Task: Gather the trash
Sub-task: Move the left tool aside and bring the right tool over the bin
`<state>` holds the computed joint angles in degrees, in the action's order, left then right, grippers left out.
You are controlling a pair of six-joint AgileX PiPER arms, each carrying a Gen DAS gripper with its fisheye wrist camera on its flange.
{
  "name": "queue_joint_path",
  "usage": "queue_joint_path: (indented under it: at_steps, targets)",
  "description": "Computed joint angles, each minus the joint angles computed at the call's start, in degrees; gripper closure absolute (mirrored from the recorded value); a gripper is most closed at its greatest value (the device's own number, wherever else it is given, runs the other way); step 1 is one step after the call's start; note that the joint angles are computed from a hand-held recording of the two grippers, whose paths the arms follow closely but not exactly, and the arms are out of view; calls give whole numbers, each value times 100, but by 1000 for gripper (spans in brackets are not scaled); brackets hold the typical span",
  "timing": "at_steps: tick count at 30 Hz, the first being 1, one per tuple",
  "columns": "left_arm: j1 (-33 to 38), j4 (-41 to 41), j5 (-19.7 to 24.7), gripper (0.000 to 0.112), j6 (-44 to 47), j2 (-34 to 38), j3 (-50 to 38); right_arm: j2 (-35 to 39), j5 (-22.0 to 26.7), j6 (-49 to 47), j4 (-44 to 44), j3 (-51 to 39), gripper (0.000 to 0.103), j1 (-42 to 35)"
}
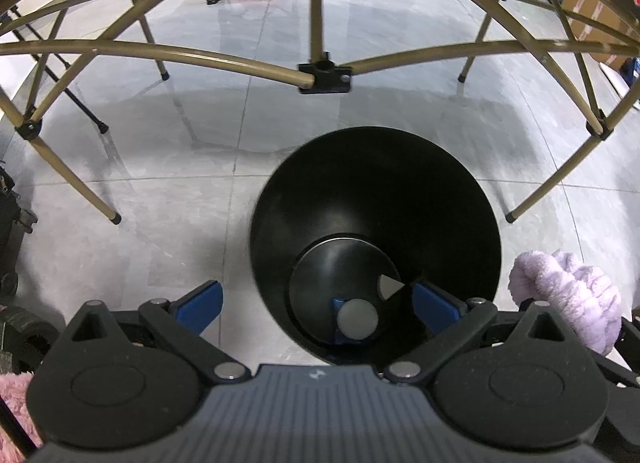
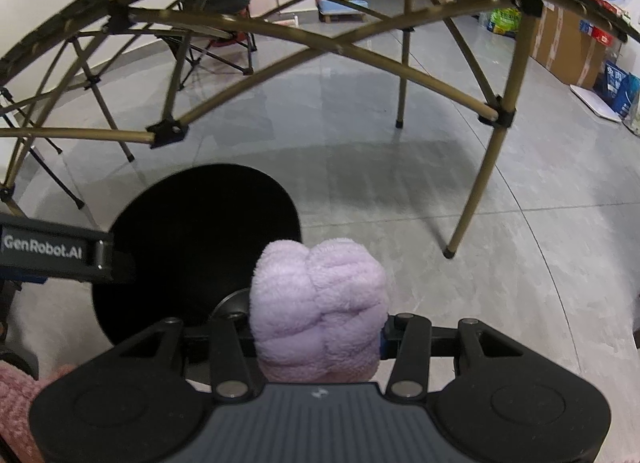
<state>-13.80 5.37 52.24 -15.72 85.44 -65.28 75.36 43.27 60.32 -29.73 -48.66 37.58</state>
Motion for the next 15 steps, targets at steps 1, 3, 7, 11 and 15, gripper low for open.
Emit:
queue_joint_path:
  at_steps: [1, 3, 7, 11, 15]
  targets:
    - [45, -12, 2, 9, 25, -23, 6, 19, 10, 8, -12, -52, 58, 30]
    - [146, -43, 4, 9, 93, -89, 41, 74, 36, 35, -43, -177, 58, 113]
    - [363, -99, -10, 9, 221, -198, 116, 256, 61, 22, -55, -428, 58, 265]
    - [646, -161, -22, 9, 380, -278, 182, 444, 83, 12, -54, -651, 58, 403]
    - [953, -252, -22, 9, 584, -330, 215, 643, 92, -23, -26, -869, 58, 500]
